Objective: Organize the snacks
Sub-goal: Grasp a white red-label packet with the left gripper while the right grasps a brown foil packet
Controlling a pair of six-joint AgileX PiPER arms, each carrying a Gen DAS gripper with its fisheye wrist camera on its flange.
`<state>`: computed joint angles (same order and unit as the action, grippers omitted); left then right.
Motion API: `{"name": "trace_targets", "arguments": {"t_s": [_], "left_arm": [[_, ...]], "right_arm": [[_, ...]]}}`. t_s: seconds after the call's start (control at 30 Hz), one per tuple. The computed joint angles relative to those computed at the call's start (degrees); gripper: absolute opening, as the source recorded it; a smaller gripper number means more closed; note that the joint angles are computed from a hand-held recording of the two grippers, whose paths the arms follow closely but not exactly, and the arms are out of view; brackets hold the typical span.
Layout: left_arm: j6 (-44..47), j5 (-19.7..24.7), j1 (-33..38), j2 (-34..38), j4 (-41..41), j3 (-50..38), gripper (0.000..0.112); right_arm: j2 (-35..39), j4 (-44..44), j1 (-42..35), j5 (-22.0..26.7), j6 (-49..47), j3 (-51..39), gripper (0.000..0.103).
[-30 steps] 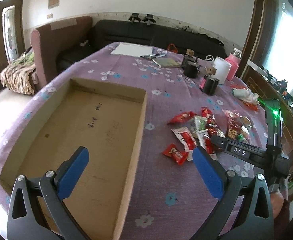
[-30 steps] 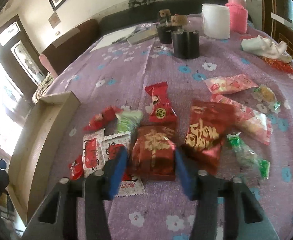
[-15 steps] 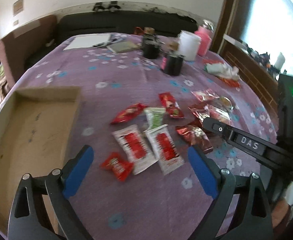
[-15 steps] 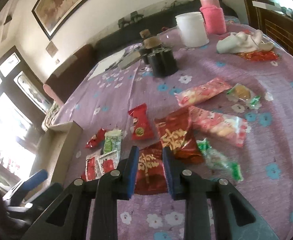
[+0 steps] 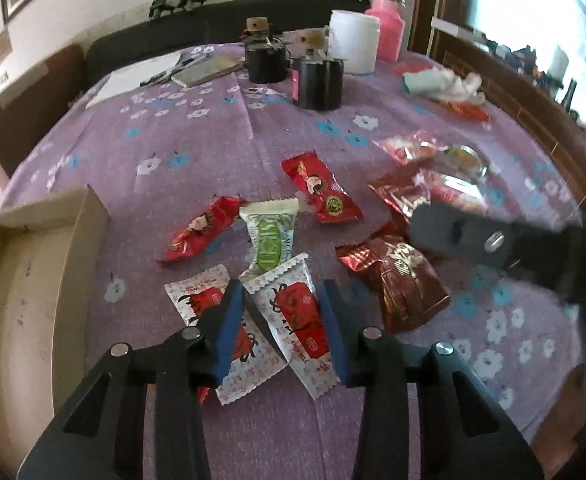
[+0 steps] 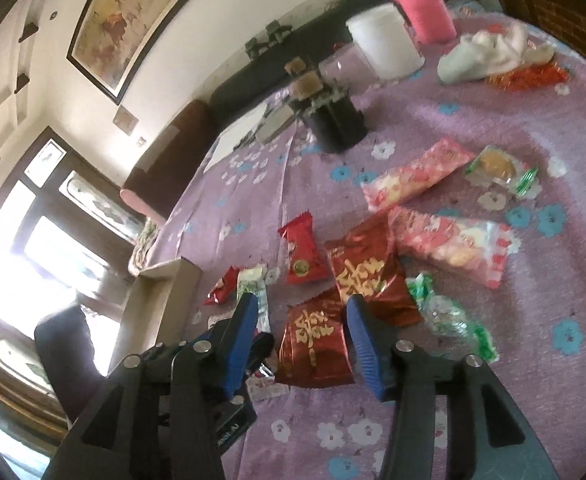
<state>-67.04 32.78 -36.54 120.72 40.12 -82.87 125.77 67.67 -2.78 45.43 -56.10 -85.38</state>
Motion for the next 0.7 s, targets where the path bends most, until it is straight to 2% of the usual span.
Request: {"name": "trace_targets", "arguments": {"t_s": [0.1, 0.17, 0.37, 0.5, 0.63, 0.7], "left_arm": [[-1.54, -4.07, 1.15, -3.44, -0.95, 4.60, 0.034], [-3.27, -5.65, 1.16, -5.53, 0.08, 7.10, 0.034], [-12.40, -8.96, 0.25, -13.11, 7.70, 15.87, 0.033], [-22.53, -11.07, 0.74, -19.04, 15.40, 22.57, 0.033], [-30.12, -12.47, 2.15, -26.08, 21.16, 29.49, 0.033], [-30.97, -12.47, 3.90, -30.59, 22.04, 33.00, 0.033]], "right_arm": [[1.79, -3.19, 0.88, 1.74, 2.70, -2.46, 0.050], [2.22, -5.46, 2.13, 0.86, 3.95, -3.06, 0.050], [1.79, -12.32, 6.43, -5.10, 6.03, -2.47, 0.050], [-1.07, -14.06, 9.76, -13.49, 4.45, 2.23, 0.045], [-3.95, -11.16, 11.74, -20.14, -0.17, 7.56, 0.042], [-5.12, -7.45, 11.74, -20.80, -3.83, 9.34, 0.041]]}}
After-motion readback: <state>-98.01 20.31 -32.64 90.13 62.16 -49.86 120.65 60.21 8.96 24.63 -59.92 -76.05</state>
